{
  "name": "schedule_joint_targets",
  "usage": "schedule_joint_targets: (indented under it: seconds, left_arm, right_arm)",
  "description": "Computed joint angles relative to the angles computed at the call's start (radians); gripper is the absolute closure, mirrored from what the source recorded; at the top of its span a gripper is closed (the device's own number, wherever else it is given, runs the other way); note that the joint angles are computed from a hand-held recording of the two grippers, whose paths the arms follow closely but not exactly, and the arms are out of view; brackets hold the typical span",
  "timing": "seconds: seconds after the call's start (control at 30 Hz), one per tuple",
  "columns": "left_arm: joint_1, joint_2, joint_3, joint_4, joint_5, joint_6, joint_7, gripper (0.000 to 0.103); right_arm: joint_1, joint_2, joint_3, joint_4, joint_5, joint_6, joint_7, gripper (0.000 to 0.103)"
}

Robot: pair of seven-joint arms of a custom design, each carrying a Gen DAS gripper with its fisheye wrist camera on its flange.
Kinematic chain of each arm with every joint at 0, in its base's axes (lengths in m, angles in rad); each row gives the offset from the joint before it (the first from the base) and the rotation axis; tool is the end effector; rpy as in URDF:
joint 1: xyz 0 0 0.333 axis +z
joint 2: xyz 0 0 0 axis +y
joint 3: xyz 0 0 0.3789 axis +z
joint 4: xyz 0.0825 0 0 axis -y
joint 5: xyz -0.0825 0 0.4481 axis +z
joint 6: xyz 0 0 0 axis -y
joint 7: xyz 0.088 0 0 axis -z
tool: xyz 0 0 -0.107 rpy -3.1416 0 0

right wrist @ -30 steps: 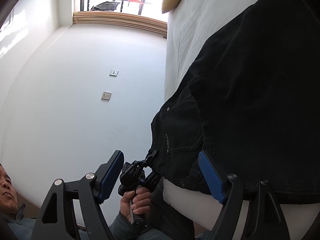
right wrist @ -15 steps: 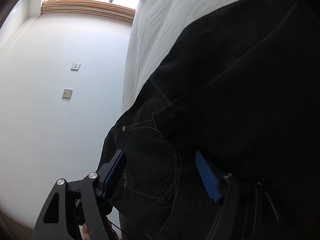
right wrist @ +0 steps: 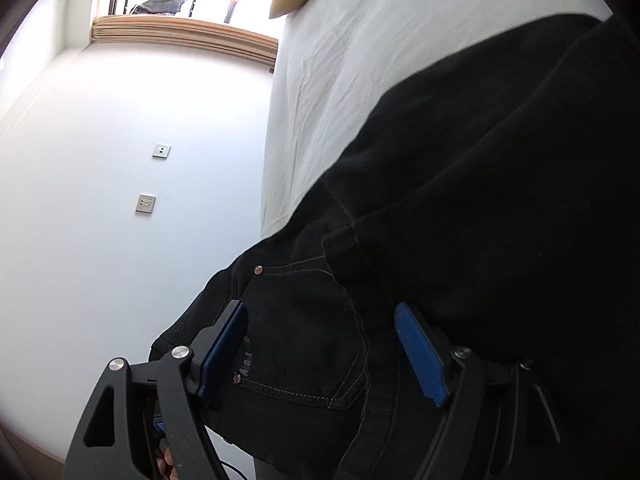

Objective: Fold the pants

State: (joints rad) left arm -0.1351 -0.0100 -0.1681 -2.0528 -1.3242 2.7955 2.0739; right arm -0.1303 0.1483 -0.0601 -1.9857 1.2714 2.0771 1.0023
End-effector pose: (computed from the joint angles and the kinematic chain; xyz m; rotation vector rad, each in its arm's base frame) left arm 0.6211 -0.1474 0.5332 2.1595 -1.5669 1.5328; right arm 0.6589 -0.0760 0.4443 -1.2263 1.7329 0.5426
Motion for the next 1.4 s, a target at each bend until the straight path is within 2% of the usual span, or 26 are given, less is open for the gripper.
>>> schedule_joint_targets:
  seconds: [0.13, 0.27, 0.37, 0.53, 0.6, 0.73, 0.83, 0.93, 0.97, 1.0, 1.03, 1.1, 1.2, 1.4]
  left_arm:
    - [-0.035, 0.047, -0.036, 0.098, 0.126, 0.004, -0.006, 0.089]
    - [-0.071, 0.121, -0.083, 0.199, 0.306, -0.010, -0.055, 0.089]
    - [-0.098, 0.180, -0.122, 0.257, 0.422, -0.024, -0.067, 0.089]
    - [-0.160, 0.279, -0.150, 0.314, 0.699, -0.054, -0.167, 0.089]
    - [-0.170, 0.305, -0.163, 0.331, 0.769, -0.084, -0.205, 0.089]
    - [-0.189, 0.326, -0.181, 0.341, 0.879, -0.092, -0.225, 0.089]
    - [-0.191, 0.333, -0.187, 0.340, 0.919, -0.093, -0.245, 0.089]
    - [-0.198, 0.348, -0.184, 0.357, 0.962, -0.089, -0.268, 0.089]
    - [-0.197, 0.345, -0.186, 0.351, 0.973, -0.084, -0.269, 0.089]
    - [-0.195, 0.344, -0.188, 0.345, 0.982, -0.079, -0.267, 0.089]
    - [-0.197, 0.343, -0.188, 0.343, 0.992, -0.076, -0.271, 0.089]
    - [-0.202, 0.354, -0.187, 0.365, 1.013, -0.085, -0.286, 0.089]
    - [-0.200, 0.357, -0.191, 0.380, 1.025, -0.094, -0.286, 0.089]
    - [-0.211, 0.383, -0.196, 0.429, 1.042, -0.129, -0.296, 0.089]
  right_arm:
    - [-0.036, -0.005, -0.024, 0.021, 0.000, -0.057, -0.017, 0.023]
    - [-0.085, -0.021, -0.052, 0.032, 0.006, -0.146, -0.059, 0.022]
    - [-0.116, -0.024, -0.071, 0.044, 0.003, -0.206, -0.082, 0.017]
    - [-0.151, -0.028, -0.088, 0.070, -0.038, -0.261, -0.103, 0.017]
    - [-0.153, -0.034, -0.090, 0.072, -0.068, -0.261, -0.108, 0.016]
    - [-0.145, -0.024, -0.084, 0.087, -0.126, -0.261, -0.095, 0.015]
    - [-0.125, -0.023, -0.074, 0.088, -0.202, -0.221, -0.081, 0.016]
    - [-0.107, -0.012, -0.066, 0.103, -0.289, -0.204, -0.046, 0.029]
    - [-0.100, -0.008, -0.063, 0.110, -0.319, -0.192, -0.043, 0.041]
    - [-0.092, -0.009, -0.060, 0.112, -0.357, -0.171, -0.039, 0.048]
    - [-0.087, -0.010, -0.058, 0.113, -0.382, -0.159, -0.039, 0.062]
    - [-0.085, -0.020, -0.056, 0.107, -0.391, -0.139, -0.055, 0.078]
    - [-0.085, -0.038, -0.059, 0.093, -0.397, -0.117, -0.082, 0.085]
    - [-0.096, -0.042, -0.072, 0.092, -0.380, -0.109, -0.110, 0.086]
